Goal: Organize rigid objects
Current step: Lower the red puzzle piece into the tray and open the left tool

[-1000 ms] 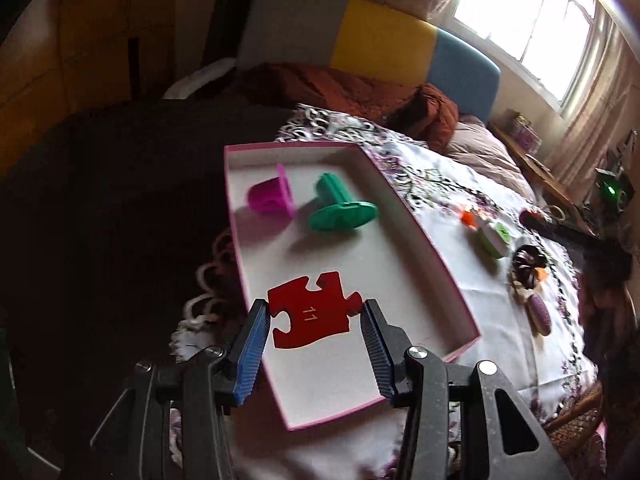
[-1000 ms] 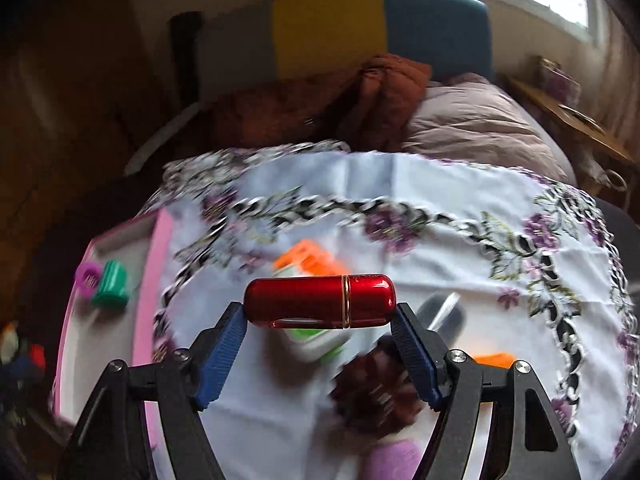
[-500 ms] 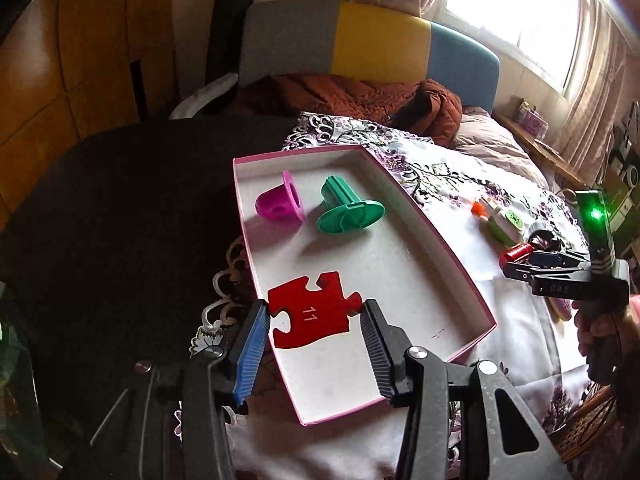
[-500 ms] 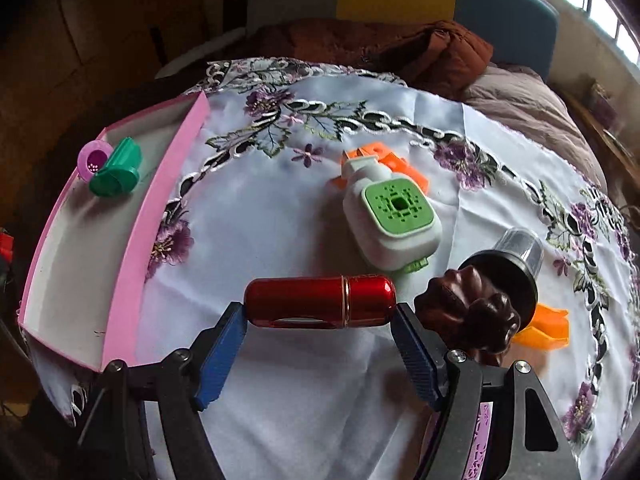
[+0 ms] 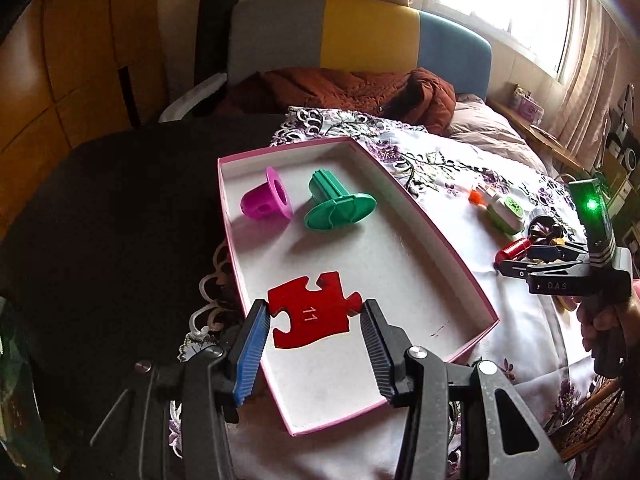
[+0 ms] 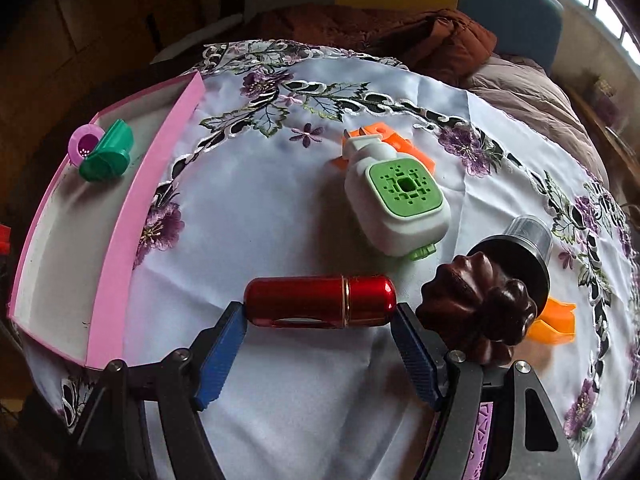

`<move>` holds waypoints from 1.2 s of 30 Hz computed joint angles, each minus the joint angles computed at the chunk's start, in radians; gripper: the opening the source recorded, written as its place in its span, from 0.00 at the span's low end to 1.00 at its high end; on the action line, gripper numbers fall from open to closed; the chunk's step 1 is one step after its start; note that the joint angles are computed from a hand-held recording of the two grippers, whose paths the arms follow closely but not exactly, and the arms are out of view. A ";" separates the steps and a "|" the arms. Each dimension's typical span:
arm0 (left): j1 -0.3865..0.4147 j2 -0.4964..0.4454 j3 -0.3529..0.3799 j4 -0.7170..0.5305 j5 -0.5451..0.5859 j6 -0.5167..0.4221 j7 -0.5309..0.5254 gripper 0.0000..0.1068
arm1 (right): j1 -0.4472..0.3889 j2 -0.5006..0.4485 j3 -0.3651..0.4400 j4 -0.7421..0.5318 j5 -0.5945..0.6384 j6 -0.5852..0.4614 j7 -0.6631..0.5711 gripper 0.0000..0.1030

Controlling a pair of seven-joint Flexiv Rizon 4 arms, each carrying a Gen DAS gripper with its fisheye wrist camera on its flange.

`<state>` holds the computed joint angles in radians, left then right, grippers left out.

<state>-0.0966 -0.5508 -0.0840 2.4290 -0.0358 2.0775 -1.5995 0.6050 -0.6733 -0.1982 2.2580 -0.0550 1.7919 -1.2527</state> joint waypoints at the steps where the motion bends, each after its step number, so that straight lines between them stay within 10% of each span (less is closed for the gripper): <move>1: 0.002 -0.003 -0.002 -0.004 0.000 -0.005 0.000 0.45 | 0.001 0.000 -0.001 0.000 0.000 0.000 -0.001 0.72; 13: 0.349 -0.071 -0.294 -0.063 0.167 -0.125 -0.115 0.45 | 0.009 -0.003 -0.009 -0.002 0.000 -0.001 -0.005 0.72; 30: -0.043 -0.125 0.074 -0.275 -0.063 -0.270 0.051 0.46 | 0.021 -0.006 -0.020 -0.003 0.005 0.003 -0.017 0.72; 36: -0.023 -0.110 0.044 -0.225 -0.083 -0.188 0.063 0.53 | 0.020 -0.006 -0.019 -0.004 0.006 0.001 -0.019 0.72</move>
<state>-0.1196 -0.6612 -0.0396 2.2036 -0.1190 1.8892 -1.5364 0.6255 -0.6798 -0.2176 2.2539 -0.0490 1.7933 -1.2718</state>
